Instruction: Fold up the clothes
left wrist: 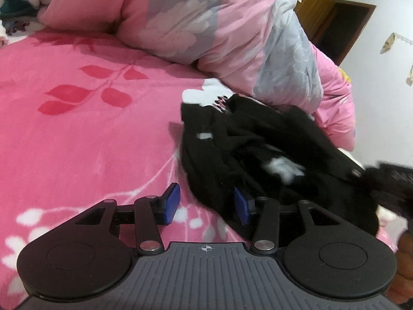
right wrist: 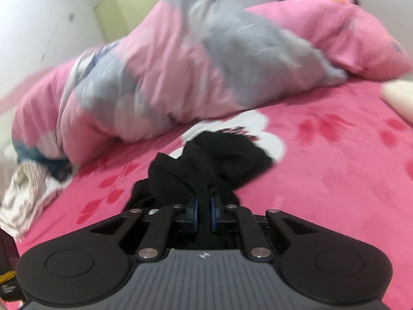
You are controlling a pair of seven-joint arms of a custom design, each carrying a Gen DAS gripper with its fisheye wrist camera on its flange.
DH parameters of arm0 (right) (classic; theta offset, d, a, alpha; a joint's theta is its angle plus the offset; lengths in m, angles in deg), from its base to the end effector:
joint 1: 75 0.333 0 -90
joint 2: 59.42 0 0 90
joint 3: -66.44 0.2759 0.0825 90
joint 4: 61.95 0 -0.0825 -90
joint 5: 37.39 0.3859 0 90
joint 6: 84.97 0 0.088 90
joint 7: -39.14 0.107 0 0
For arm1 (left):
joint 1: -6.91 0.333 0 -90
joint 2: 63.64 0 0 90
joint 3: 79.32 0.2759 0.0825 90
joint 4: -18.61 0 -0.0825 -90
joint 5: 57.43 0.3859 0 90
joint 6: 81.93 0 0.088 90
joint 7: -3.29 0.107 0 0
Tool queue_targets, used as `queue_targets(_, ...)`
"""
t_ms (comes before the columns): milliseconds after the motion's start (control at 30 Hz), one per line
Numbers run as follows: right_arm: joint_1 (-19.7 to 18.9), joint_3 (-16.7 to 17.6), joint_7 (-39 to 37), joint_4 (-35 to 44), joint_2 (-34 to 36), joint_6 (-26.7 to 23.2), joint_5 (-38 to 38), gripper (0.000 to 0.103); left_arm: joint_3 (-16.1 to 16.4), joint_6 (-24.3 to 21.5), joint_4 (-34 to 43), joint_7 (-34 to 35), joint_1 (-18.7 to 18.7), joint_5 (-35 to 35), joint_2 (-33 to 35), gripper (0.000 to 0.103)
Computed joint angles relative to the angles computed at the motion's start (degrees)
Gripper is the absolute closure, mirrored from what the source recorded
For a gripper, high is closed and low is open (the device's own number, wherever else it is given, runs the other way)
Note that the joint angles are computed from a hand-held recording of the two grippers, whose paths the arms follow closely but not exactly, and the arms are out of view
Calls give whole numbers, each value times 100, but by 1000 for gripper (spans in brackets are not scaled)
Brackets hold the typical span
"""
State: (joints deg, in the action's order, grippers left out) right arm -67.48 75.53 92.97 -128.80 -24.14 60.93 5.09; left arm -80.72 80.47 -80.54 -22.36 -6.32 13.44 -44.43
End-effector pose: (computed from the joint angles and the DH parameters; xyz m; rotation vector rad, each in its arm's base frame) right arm 0.7376 0.1728 0.4935 -1.7828 1.1936 -0.2174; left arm 0.6351 -0.2145 0.4099 -2.1808 1.0135 -1.1355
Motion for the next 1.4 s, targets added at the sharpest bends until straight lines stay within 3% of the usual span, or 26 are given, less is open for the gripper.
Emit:
queue_targets(100,-297,56,-164,-948,-646,250,524,94,-25,69,-46,-56,11,-53,-45,58)
queue_targets(300,-643,-232,-308,-2324,-1618,301,1350,95,-35,677,91,-118,14,-184,102,56)
queue_targets(400,-764,-409,-454,-2863,-2017,412,1780,95,-158,385,258,562,-48,-671,226,55)
queue_targets(500,-844,-610,-512,-3262,-2325,560,2114,95,-116,205,427,802,-186,-822,333,54)
queue_targets(567,-853,-736,-473,-3390,-2401,661,2119,95,-123,153,546,1024,-230,-963,416,54)
queue_targets(700,-890,-993,274,-3303,-2217,215,1344,93,-90,126,805,1365,-378,-1066,602,55)
queue_targets(733,-884,-1026,463,-3333,-2217,205,1162,90,-94,139,856,1468,-404,-1107,639,56)
queue_targets(833,-778,-1060,650,-3627,-2428,746,681,59,-21,68,974,1591,-540,-1102,690,75)
queue_targets(867,-728,-1061,663,-3759,-2526,1033,554,58,21,59,957,1539,-585,-1058,660,88)
queue_targets(967,-727,-899,-177,-4011,-2783,1732,988,53,218,25,778,1007,-755,-628,430,95)
queue_targets(1000,-787,-806,-832,-4011,-2843,1758,1502,49,266,-7,698,748,-798,-403,326,95)
queue_targets(1033,-784,-771,-1247,-3943,-2839,1689,1767,38,286,-51,621,493,-821,-173,221,96)
queue_targets(1167,-600,-755,-1810,-3630,-2601,1164,1466,15,233,-373,325,-314,-811,654,-256,98)
queue_targets(1233,-420,-843,-1268,-3493,-2368,1102,752,10,148,-587,273,-476,-746,898,-415,98)
queue_targets(1300,-225,-972,-454,-3403,-2177,1094,-64,16,47,-815,193,-575,-662,1067,-572,98)
queue_targets(1367,-74,-1068,293,-3297,-1990,1041,-827,34,-69,-1032,107,-610,-568,1178,-716,98)
queue_targets(1400,-67,-1032,232,-3453,-2103,1152,-851,42,-135,-1126,64,-586,-516,1202,-774,98)
